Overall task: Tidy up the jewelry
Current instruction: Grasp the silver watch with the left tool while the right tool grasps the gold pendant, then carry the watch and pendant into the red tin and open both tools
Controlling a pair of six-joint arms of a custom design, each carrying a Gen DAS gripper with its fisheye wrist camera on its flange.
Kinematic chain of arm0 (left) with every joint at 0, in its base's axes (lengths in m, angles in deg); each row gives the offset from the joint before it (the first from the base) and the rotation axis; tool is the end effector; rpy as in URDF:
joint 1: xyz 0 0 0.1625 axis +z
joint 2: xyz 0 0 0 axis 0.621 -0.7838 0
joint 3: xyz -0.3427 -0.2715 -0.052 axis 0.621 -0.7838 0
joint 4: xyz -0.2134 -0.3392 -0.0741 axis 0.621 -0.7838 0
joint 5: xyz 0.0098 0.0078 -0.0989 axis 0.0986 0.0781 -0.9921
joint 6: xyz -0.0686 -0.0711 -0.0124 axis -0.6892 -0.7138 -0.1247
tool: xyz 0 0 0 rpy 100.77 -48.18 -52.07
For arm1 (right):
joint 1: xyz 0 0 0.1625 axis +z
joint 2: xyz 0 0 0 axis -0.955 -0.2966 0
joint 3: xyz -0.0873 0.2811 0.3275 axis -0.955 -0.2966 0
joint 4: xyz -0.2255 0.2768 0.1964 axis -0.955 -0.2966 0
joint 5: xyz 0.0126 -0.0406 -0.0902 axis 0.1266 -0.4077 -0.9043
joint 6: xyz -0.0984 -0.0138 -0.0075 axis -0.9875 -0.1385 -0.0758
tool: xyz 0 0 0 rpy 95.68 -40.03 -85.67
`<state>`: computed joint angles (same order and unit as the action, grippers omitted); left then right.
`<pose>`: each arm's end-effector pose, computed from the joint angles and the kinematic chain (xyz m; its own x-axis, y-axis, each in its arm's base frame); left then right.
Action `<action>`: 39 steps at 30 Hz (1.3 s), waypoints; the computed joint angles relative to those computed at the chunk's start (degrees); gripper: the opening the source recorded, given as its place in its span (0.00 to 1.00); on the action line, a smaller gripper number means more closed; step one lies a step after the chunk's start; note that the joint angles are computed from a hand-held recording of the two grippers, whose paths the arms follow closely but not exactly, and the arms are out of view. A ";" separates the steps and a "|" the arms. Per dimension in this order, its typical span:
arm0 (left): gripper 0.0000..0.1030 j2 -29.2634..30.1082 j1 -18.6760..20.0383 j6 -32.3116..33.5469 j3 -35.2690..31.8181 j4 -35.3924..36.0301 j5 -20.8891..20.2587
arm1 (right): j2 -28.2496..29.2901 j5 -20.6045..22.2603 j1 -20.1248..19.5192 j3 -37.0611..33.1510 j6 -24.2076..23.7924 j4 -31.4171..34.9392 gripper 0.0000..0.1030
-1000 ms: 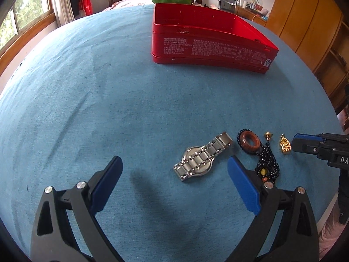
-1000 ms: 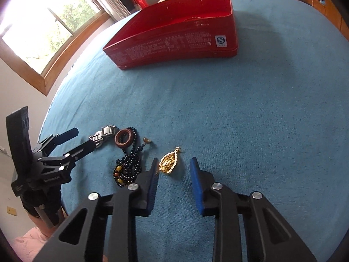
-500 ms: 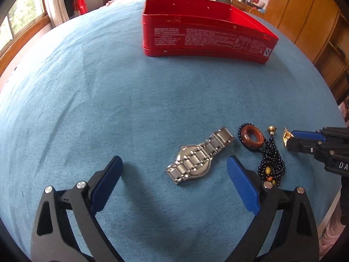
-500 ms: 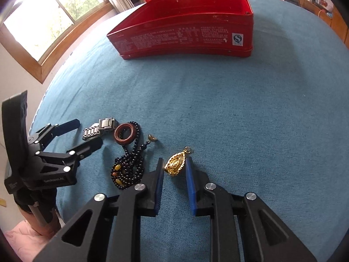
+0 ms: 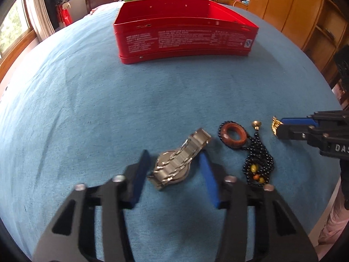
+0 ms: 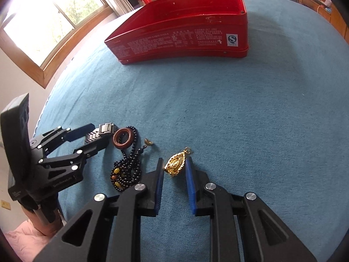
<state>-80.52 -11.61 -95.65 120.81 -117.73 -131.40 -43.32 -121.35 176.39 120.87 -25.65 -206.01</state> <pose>-0.2962 -0.3720 0.1799 -0.7182 0.2037 -0.6653 0.4580 0.8583 -0.2316 0.1821 -0.3375 0.2539 -0.8692 -0.3086 0.3863 -0.3931 0.9053 -0.1611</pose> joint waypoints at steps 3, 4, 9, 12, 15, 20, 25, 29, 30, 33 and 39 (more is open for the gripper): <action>0.29 -0.29 -0.18 -0.57 0.29 -0.81 -0.77 | -0.12 -0.09 0.01 -0.08 0.14 0.09 0.19; 0.29 -0.39 -0.25 -1.24 0.42 -1.05 -0.90 | -0.12 -0.11 -0.02 -0.11 0.17 0.09 0.19; 0.29 -1.85 0.09 -2.72 1.27 -3.27 -2.75 | -0.20 -0.09 -0.07 -0.16 0.37 0.15 0.19; 0.29 -3.55 0.95 -1.99 1.91 -6.47 -5.08 | -0.29 0.13 0.03 -0.31 0.52 -0.02 0.19; 0.29 -5.09 0.59 -2.35 1.95 -7.00 -4.02 | -0.60 0.59 0.17 -0.59 0.48 -0.15 0.19; 0.29 -6.60 0.47 -2.74 1.05 -6.64 -1.92 | -0.94 1.47 0.90 -1.33 0.17 -0.51 0.19; 0.29 -7.37 -0.02 -2.49 0.73 -6.91 -0.99 | -0.49 1.80 1.52 -2.49 0.23 -0.52 0.19; 0.29 -6.57 0.36 -1.62 -0.43 -7.30 -0.54 | 0.21 1.99 1.46 -3.55 0.25 -0.59 0.19; 0.29 -6.37 0.53 -1.44 -0.82 -7.12 -0.39 | 0.46 1.80 1.62 -3.92 0.39 -0.62 0.19; 0.29 -5.47 1.22 -0.71 -2.26 -6.57 0.17 | 0.94 1.35 2.13 -4.78 0.65 -0.67 0.19; 0.29 -3.74 2.14 1.61 -5.44 -6.09 1.40 | 1.27 1.10 3.27 -7.49 0.28 -0.65 0.19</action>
<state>-84.26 -9.47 -94.04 115.38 -123.82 -130.01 -42.05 -120.24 179.66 113.38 -25.37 -206.66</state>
